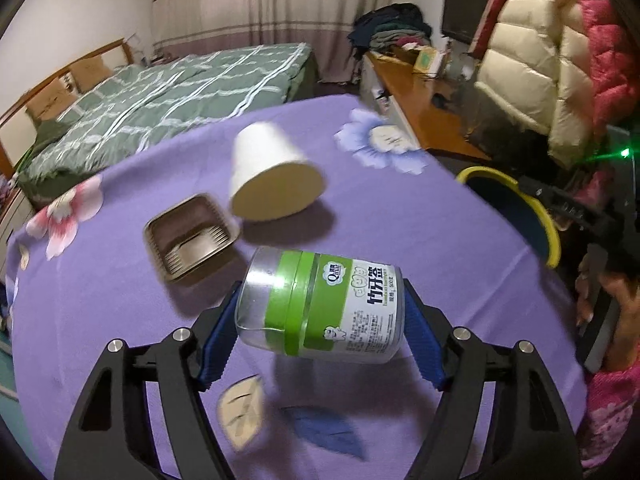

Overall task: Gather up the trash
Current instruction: 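Carry the green-capped bottle over the bin and open the left gripper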

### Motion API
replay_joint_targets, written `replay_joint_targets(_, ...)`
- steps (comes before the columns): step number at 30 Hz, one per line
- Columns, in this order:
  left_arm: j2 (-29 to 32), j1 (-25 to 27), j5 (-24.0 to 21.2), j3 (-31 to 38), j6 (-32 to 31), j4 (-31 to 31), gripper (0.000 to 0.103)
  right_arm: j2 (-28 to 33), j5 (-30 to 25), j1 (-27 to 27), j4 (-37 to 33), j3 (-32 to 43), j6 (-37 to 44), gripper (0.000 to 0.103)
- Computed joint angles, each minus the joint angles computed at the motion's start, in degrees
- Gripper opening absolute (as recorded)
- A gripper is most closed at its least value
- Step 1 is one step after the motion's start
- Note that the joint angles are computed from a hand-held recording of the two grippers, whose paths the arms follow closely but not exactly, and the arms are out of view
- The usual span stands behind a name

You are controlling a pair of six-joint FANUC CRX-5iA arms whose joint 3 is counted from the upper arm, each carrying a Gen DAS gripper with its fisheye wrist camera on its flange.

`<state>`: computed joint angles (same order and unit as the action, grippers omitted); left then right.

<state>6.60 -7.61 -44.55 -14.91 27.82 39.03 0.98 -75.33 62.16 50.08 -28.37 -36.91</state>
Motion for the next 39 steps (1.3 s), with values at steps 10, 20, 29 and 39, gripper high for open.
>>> replay_joint_targets(10, 2.4, -10.9, -1.1, 4.4, 1.3, 0.7, 0.074, -7.3, -11.2, 9.9, -3.9, -4.7, -4.5, 0.071)
replay_joint_targets(20, 11.2, -22.5, -1.6, 14.6, 8.6, -2.9, 0.074, -14.5, -22.8, 18.4, -7.1, -9.5, -13.2, 0.073)
replay_joint_targets(29, 17.6, -27.4, -2.9, 21.4, 14.6, -5.6, 0.089, -17.8, -25.0, 20.4, -9.2, -12.0, -17.5, 0.074)
replay_joint_targets(39, 5.2, -20.9, 7.1, 5.8, 4.6, 5.8, 0.095, -14.4, -17.9, 15.8, -6.5, -10.4, -12.4, 0.074)
